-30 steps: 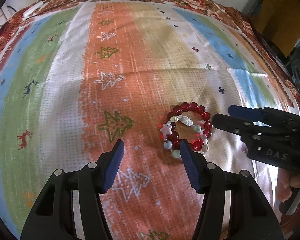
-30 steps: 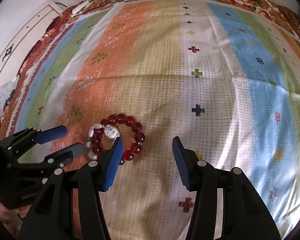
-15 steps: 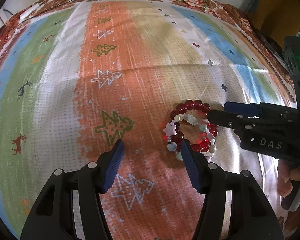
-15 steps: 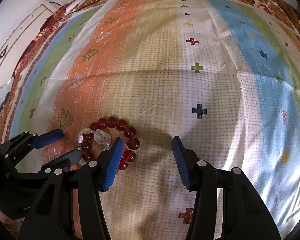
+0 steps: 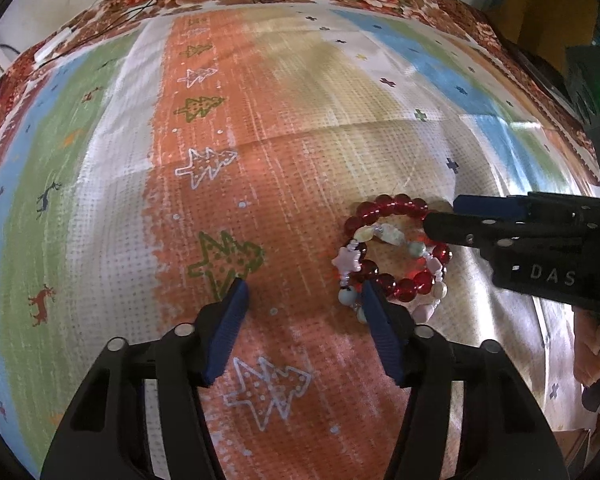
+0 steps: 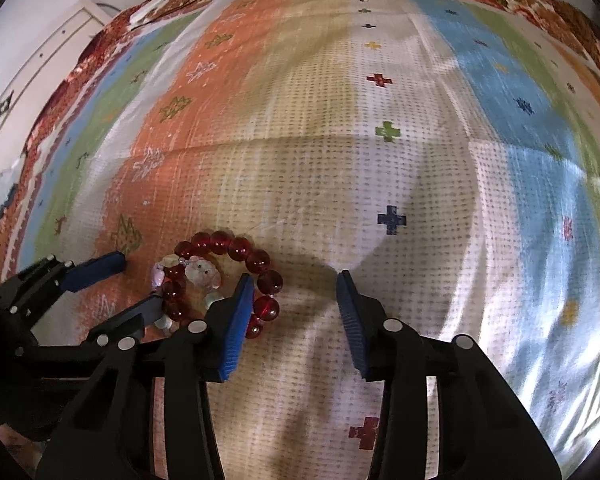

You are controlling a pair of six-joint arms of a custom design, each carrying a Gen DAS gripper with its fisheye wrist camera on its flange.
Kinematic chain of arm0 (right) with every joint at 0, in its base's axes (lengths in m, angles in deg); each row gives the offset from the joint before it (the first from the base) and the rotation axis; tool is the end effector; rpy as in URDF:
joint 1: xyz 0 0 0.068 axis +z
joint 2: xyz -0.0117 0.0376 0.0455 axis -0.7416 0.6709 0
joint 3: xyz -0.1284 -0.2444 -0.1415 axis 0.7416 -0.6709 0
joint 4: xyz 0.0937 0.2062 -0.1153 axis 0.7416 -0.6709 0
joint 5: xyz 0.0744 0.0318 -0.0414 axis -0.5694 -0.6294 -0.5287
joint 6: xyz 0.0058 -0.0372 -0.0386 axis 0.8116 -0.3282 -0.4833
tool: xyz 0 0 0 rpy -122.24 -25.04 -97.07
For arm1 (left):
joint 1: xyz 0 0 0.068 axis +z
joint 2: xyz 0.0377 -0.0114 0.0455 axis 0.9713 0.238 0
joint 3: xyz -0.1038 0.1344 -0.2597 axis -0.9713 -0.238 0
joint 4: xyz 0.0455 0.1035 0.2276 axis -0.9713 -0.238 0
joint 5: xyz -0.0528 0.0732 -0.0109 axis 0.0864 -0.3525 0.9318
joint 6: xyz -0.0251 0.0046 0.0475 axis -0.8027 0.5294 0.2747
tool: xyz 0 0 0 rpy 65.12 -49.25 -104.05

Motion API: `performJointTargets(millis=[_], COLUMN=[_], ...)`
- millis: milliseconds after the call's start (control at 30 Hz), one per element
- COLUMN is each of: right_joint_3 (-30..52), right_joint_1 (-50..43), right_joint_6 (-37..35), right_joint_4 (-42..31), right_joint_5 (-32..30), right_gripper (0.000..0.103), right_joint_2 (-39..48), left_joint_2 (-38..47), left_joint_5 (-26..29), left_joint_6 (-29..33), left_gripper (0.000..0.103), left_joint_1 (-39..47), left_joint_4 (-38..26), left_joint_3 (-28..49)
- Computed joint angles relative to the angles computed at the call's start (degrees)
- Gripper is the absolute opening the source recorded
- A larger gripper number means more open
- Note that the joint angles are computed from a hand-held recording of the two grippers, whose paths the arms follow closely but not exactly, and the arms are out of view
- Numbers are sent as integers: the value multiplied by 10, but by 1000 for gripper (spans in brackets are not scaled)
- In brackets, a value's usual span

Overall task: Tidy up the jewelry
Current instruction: 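Grasp the white pearl bracelet with the left tool while the right tool grasps the red bracelet, then lift and carry the white pearl and red bracelets over the tin box with both tools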

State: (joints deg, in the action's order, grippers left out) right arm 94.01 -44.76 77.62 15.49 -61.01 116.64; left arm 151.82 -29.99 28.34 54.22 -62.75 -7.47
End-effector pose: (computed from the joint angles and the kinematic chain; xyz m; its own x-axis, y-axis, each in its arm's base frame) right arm 0.2136 0.0153 0.1272 -0.9073 0.1503 -0.3926 0.0879 0.9811 0.1726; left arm 0.2271 -0.0990 0.1372 -0.7898 0.4044 -0.4611 0.5114 0.8492 -0.1312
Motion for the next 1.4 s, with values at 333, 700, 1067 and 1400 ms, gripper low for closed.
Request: performJointTargets(millis=[333,700,1067,1400], right_joint_3=[-1,-3,-10,-10], right_joint_1=[-1,9,45,103], right_joint_6=[-16,-31,-16,11], right_joint_4=[-15,-47,-97,-163], right_joint_5=[-5,17,46,92], right_gripper=[14,14,14,14], right_joint_2=[-5,-46,-125,-211], left_joint_2=[4,-22,-99,-155], left_joint_5=[-8,26,24,-8], left_joint_6=[9,12,-1,-19], left_gripper=[11,10,10,10], left_joint_1=[33,69,74,59], left_joint_4=[-7,-47,-93,-115], left_joint_3=[4,11,9,-8])
